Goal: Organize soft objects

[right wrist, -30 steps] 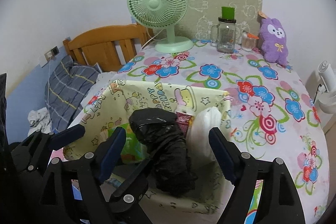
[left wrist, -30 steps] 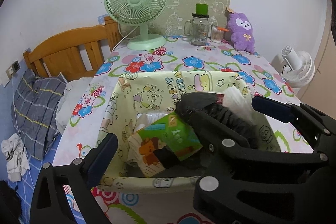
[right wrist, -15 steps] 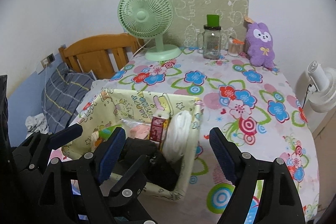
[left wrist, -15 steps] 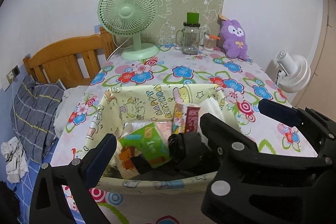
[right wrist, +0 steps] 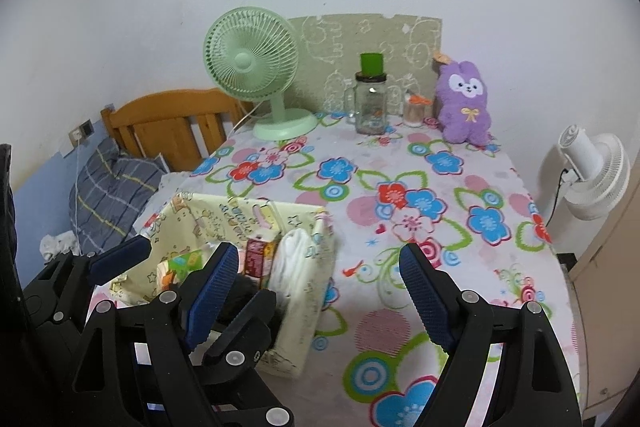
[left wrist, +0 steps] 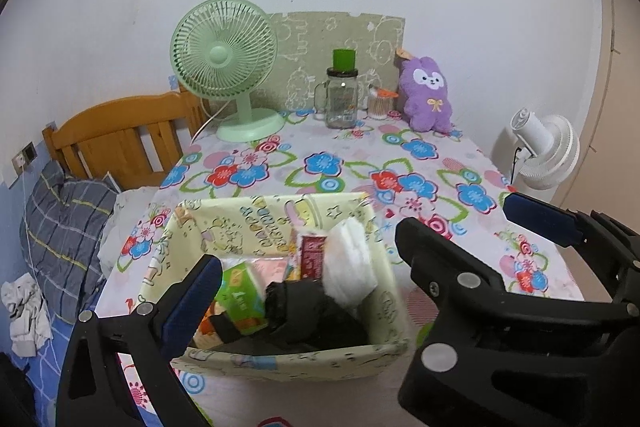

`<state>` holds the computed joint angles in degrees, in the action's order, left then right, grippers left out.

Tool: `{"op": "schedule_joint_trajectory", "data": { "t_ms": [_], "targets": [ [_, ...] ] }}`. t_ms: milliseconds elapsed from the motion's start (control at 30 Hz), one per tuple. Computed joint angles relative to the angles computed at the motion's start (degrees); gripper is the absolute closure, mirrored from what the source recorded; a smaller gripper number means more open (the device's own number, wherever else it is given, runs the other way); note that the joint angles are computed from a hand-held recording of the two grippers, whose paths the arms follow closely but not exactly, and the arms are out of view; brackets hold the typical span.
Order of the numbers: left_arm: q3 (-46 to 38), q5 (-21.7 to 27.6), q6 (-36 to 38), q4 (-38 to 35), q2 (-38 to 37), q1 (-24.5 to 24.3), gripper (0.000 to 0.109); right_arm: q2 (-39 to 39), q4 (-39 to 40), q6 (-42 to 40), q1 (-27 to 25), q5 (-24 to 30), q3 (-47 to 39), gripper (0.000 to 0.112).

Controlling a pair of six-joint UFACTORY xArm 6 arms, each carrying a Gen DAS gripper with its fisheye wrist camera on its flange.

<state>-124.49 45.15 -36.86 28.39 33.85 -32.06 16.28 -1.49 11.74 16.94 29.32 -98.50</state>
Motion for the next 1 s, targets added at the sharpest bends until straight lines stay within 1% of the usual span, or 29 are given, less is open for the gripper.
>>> {"op": "schedule_joint_trajectory", "data": {
  "t_ms": [167,233,333,533,767,1000],
  "targets": [
    [-2.39,0.53,-0.32,0.47,1.03,-1.09,0.006,-2.83,-1.89,1.30,-1.21,-1.76,3.17,0.026],
    [-2.79,0.54,-0.85,1.04,1.07,-1.56,0.006,-3.98,-2.93,2.22,-1.72,-2.53,4.49,0.024],
    [-3.56,0.83,-1.55,1.79,1.29,-2.18,0.006,-5.97,-4.87,4.23,-2.53,-4.21,6.94,0.021],
    [-4.99,1.00,-2.22,3.13,1.62,-3.30,0.006,-9.59,-10.04,8.95,-4.05,-6.58,11.13,0.020],
    [-2.94,-0.46,-4.10,6.40,-0.19,-4.57,0.006,-14.83,-17.20,16.81,-6.26,-9.34,17.12,0.016],
    [1.29,-1.95,-6.87,8.96,-3.22,-5.46,0.006,-19.86,-24.00,24.21,-8.46,-11.24,22.68,0.016]
  ]
}}
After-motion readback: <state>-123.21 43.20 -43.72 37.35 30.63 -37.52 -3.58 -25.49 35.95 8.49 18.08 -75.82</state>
